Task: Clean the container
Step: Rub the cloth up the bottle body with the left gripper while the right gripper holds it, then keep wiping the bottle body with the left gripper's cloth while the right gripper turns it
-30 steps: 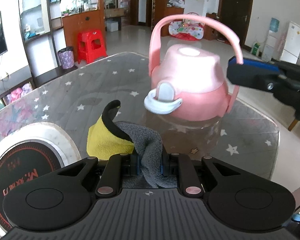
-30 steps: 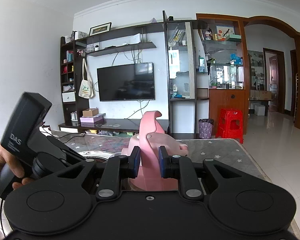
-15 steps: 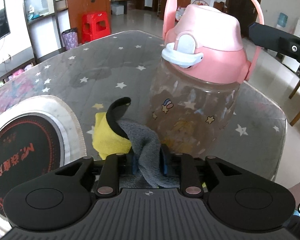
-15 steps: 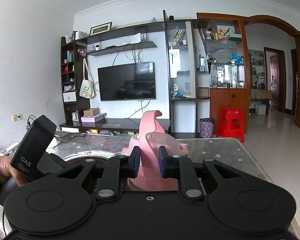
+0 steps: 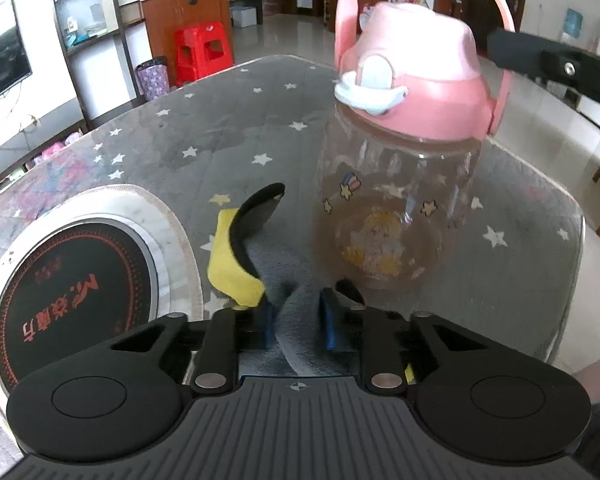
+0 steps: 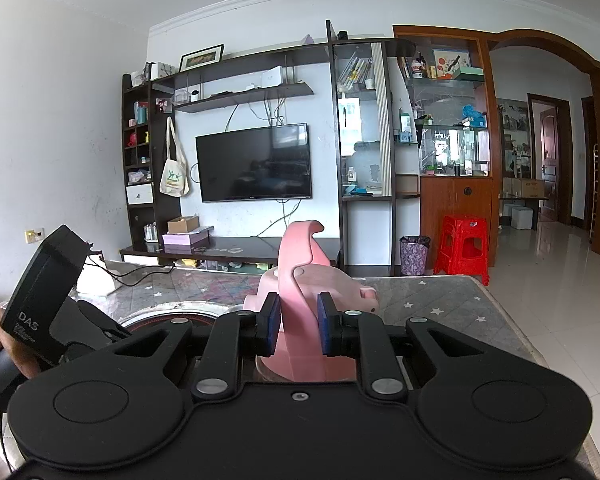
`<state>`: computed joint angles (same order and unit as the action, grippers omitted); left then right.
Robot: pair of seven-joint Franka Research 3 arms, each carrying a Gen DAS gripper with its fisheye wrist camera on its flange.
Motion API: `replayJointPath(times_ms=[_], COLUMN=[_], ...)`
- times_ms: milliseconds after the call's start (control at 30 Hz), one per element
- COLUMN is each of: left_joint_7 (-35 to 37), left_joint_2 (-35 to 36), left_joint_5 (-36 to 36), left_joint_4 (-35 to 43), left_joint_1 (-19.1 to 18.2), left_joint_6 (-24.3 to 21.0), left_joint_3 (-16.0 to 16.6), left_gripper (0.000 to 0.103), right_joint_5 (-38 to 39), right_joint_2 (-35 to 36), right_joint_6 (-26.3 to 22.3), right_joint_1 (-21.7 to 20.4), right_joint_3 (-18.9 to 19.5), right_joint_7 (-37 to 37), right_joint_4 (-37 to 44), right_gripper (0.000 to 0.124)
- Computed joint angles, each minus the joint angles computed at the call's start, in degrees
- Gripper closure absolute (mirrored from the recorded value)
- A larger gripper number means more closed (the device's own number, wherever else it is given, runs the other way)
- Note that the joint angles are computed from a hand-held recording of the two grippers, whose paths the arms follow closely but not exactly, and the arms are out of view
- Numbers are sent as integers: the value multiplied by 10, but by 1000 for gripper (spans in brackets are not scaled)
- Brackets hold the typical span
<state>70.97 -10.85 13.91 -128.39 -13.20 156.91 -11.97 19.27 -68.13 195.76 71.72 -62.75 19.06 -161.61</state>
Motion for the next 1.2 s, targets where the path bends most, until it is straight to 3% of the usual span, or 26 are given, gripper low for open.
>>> replayJointPath(times_ms=[100,400,967,1200], left_joint_7=[-19,-24,15,10], left_joint_2=[-1,-5,24,34], left_joint_5=[24,50,-31,-34], left_joint_4=[-1,2,12,13], left_joint_1=[7,6,-13,-7], left_joint_6=[1,62,166,163], left_joint_3=[-7,-6,16,12], left_gripper=[89,90,90,90], right_joint_5=[0,0,4,-1], right_joint_2=[0,2,1,12], right_joint_6=[-3,1,0,11], right_joint_1=[-3,1,9,16], right_joint_3=[1,1,-5,6], right_joint_7=[1,6,-1,21], right_joint_4=[0,0,6,5], right_gripper=[103,103,103,103])
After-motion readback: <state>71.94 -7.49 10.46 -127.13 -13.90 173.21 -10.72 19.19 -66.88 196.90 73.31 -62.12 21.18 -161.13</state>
